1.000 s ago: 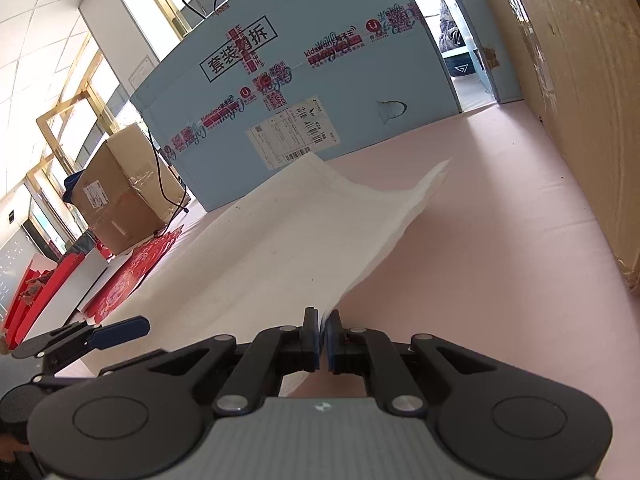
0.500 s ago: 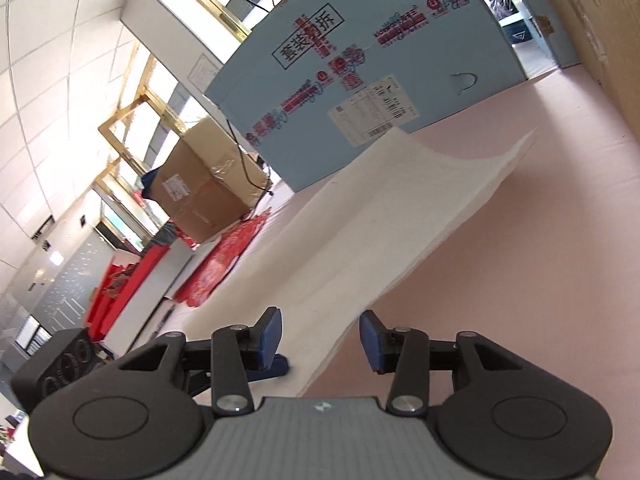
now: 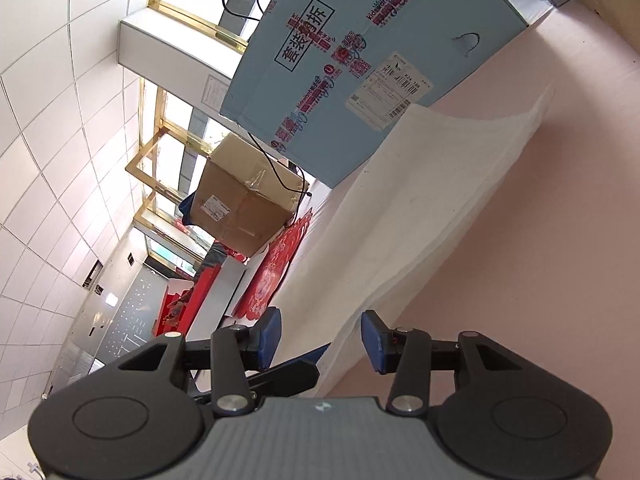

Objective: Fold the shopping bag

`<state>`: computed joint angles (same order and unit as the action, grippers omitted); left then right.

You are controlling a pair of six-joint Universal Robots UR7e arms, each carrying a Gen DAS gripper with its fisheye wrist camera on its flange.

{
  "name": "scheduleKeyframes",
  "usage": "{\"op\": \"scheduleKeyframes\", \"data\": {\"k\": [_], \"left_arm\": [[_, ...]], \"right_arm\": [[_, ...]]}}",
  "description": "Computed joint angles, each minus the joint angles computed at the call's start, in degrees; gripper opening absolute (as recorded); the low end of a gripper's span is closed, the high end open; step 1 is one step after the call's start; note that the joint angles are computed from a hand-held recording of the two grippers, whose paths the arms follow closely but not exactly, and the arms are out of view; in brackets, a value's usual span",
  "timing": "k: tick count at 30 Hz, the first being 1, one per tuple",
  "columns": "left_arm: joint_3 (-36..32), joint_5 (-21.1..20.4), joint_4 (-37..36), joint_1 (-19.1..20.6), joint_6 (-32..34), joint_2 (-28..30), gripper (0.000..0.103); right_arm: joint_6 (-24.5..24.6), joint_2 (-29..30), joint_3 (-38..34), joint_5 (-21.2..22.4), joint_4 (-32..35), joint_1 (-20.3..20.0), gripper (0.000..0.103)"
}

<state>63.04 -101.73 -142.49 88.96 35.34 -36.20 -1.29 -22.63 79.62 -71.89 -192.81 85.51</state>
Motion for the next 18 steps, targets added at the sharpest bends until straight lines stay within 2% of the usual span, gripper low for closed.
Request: {"op": "scheduleKeyframes", "data": {"k": [5, 10, 13, 15, 18], "left_arm": [[4.3, 5.8, -8.3, -1.6, 6.3, -1.3, 0.075], [6.0, 7.7, -10.8, -2.2, 10.5, -1.7, 0.075], [6.5, 10.0, -12.8, -2.5, 11.4, -1.5, 0.075], [6.5, 10.2, -13.1, -2.5, 11.3, -1.4, 0.075], [8.0, 9.2, -15.1, -2.5, 12.2, -2.0, 0.075]], "right_arm": [[-0.1, -0.3, 0.7, -0.9, 0.5, 0.1, 0.048], [-0.6, -1.7, 4.2, -4.9, -4.5, 0.7, 0.049], [-1.0, -2.1, 5.4, -3.2, -7.1, 0.3, 0.050], [-0.8, -1.4, 3.6, -2.1, -4.9, 0.1, 0.054], [1.2, 0.4, -0.8, -3.5, 1.6, 0.3, 0.056]]}}
